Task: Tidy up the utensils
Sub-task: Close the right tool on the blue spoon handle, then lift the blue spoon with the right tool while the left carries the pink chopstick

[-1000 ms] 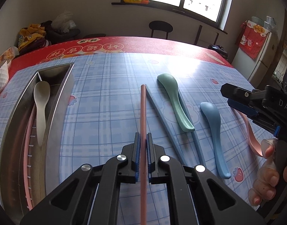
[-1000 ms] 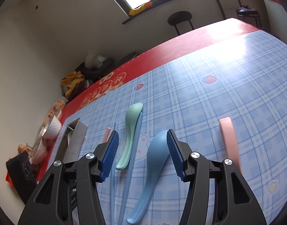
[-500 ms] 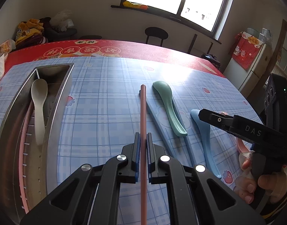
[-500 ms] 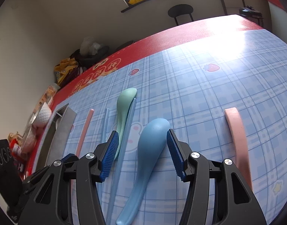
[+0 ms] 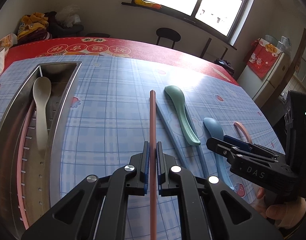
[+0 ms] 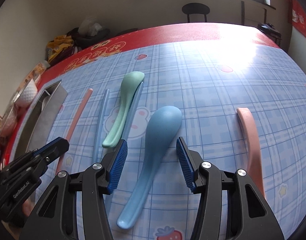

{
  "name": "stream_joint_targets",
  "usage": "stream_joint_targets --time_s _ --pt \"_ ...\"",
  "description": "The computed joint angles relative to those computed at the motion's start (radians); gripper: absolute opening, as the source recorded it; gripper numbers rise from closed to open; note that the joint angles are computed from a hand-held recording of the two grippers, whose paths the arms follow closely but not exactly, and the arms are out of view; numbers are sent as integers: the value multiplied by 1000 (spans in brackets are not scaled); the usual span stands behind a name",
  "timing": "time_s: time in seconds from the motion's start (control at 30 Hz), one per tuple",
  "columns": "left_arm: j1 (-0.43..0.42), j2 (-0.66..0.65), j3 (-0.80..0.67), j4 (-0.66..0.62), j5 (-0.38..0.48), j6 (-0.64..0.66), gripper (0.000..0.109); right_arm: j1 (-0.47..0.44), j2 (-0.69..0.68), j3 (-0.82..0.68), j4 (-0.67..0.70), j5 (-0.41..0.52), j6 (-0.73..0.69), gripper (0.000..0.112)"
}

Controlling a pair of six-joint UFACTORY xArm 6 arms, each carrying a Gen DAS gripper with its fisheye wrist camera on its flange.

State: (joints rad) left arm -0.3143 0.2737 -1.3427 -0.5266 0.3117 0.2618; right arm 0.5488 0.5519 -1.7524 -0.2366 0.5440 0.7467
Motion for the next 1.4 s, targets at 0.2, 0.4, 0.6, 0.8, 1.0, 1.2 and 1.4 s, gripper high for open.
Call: stream_joint_targets --time_s 0.2,0.4,0.6,0.8,1.0,1.2,1.4 --pt "-1 0 -2 10 4 0 6 14 -6 5 -16 18 -32 45" --pt "2 4 -8 4 10 -4 6 32 47 -93 -87 103 -10 28" --pt "2 4 -7 1 11 -2 6 37 38 -85 -158 109 44 18" --pt "-1 0 0 2 8 1 6 32 28 -89 -202 139 54 8" --pt "0 1 -1 -2 10 3 6 36 42 -98 -167 141 19 8" --pt "0 1 0 -7 10 10 6 13 23 -50 -73 64 -24 8" --pt "-4 -10 14 -65 -17 66 6 -5 -32 56 74 -135 -53 7"
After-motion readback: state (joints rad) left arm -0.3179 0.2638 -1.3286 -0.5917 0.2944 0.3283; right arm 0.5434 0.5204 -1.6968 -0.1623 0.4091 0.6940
